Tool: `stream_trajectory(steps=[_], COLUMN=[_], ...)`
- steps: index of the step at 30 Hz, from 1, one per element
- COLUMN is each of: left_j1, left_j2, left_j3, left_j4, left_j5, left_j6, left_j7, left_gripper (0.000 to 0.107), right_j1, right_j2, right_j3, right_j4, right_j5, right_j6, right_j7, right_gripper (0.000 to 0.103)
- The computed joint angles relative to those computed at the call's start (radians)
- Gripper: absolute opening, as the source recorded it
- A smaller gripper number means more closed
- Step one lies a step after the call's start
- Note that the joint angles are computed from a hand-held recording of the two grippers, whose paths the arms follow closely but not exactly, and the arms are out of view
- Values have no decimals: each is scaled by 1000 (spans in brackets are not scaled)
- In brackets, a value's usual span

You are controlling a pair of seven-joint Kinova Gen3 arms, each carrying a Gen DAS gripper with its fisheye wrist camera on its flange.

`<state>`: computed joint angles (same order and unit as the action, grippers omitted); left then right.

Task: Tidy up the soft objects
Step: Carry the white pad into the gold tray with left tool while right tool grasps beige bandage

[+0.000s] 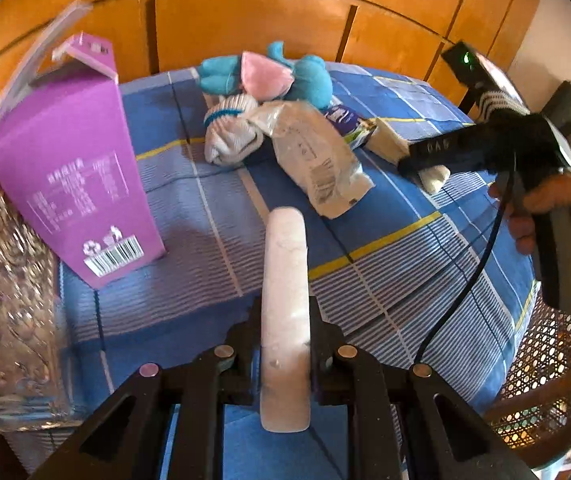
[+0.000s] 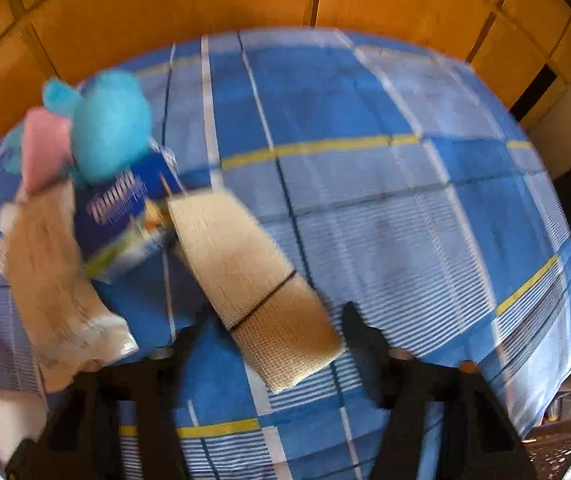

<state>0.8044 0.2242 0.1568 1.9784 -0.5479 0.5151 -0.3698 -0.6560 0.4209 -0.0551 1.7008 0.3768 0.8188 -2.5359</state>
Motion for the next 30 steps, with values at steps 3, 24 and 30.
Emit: stream_trajectory(steps=[3, 24, 30], left_j1=[-3, -178, -247], left_j2=[7, 6, -118], left_j3=[-3, -40, -105], left_j4=[5, -421, -360], left_j5=[9, 123, -18], left_j6=[-16, 236, 314], left_j7=[-2, -285, -134], left_gripper=[17, 17, 17], right_j1=[-19, -22, -26], right_j2=[-5, -10, 7], right_j3=[8, 6, 1], right_j4=[15, 46, 14], right_j5=[31, 55, 50], right_j6=[0, -27, -6], right_j7=[-25, -40, -34], right_gripper=[50, 52, 52])
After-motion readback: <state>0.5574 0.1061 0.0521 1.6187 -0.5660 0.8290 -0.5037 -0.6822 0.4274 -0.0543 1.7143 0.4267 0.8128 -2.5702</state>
